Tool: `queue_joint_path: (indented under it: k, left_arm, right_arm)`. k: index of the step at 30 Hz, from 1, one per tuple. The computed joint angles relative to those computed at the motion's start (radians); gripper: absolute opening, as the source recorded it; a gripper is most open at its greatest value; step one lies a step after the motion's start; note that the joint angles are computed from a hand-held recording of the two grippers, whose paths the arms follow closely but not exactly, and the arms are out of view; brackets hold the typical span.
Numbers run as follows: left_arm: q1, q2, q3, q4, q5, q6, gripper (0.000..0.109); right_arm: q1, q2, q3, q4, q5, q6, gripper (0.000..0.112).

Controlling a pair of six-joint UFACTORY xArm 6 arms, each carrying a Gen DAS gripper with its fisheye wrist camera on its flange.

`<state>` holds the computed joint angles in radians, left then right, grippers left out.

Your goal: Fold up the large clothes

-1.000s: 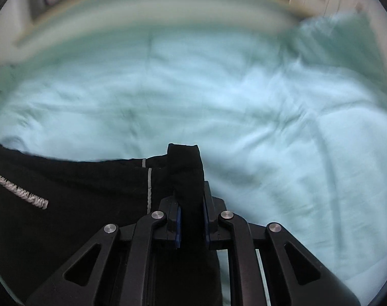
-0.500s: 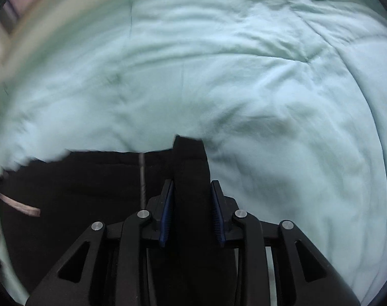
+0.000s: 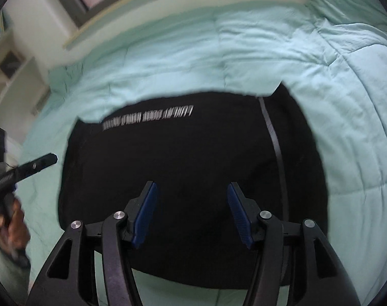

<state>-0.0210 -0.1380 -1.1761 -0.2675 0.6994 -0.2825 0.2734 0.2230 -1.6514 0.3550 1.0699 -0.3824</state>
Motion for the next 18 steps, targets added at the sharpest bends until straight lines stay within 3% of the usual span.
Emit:
queue_joint_path:
  k: [5,10,13,15,18]
  left_arm:
    - [-0.094,0.121,0.0,0.167,0.027,-0.168,0.044]
    - [-0.063,0.182,-0.049,0.1,0.057,-0.168,0.044]
    - [-0.061,0.16,-0.082,0.099,0.099,-0.145,0.041]
    - [-0.06,0.129,-0.092,0.093,0.066,-0.108,0.042]
    - [-0.025,0.174,-0.161,0.038,0.052,-0.111,0.042]
  right_arm:
    - [0.052,0.063,0.059,-0.14,-0.049,0.067,0.061]
    - [0.061,0.085,0.05,-0.165,-0.053,0.087,0.061]
    - [0.041,0.114,-0.072,-0.082,0.061,0.056,0.061]
    - [0.027,0.125,-0.124,0.008,0.06,0.018,0.061]
    - [0.054,0.234,-0.299,-0.035,0.044,0.06,0.061]
